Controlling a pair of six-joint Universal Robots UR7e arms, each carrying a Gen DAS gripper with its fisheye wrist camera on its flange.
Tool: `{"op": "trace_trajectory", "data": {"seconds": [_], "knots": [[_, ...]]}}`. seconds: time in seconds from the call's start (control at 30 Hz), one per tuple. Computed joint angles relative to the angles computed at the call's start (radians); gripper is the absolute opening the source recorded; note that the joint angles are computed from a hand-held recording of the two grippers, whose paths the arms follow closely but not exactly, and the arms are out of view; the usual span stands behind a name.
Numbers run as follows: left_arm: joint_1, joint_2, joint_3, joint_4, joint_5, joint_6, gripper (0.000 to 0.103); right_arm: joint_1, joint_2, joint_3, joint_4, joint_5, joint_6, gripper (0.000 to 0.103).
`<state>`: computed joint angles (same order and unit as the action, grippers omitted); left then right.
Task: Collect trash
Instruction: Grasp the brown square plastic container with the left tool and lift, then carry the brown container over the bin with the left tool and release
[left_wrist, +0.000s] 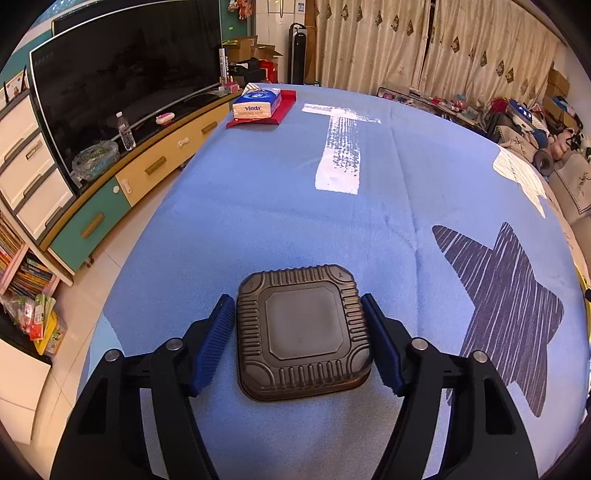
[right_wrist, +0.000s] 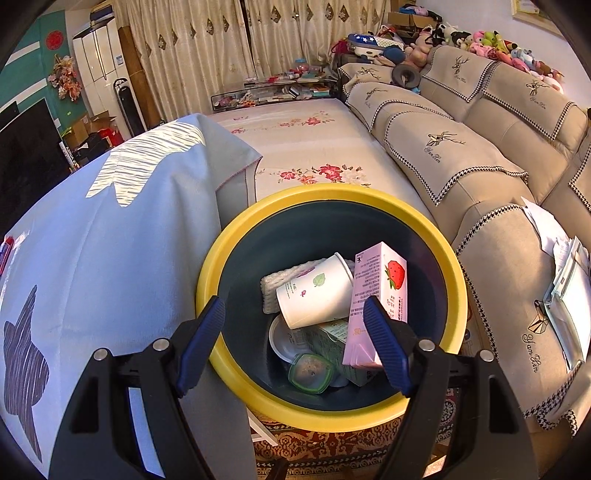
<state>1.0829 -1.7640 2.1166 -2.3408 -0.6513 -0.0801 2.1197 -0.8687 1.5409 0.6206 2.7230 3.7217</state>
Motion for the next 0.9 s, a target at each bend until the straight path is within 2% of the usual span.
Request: {"op": "trace_trajectory", "data": {"seconds": [0.13, 0.53, 0.73, 0.9], "knots": [[-0.010, -0.009, 0.012, -0.016, 0.002, 0.020, 0.061, 0.004, -0.002, 0.004, 0.001, -0.001, 0.005, 0.073], [-0.083, -0.014, 0.012, -0.033, -0.022, 0.046, 0.061, 0.024, -0.026, 0.035, -0.010, -0.004, 0.014, 0.073], [-0.143, 0.039, 0.000, -0.068, -0.063, 0.091, 0.061, 0.040, -0.043, 0.057, 0.001, 0.018, 0.047, 0.073], [-0.193, 0.129, -0.021, -0.109, -0.125, 0.132, 0.061, 0.053, -0.069, 0.090, 0.029, 0.052, 0.097, 0.073]]}}
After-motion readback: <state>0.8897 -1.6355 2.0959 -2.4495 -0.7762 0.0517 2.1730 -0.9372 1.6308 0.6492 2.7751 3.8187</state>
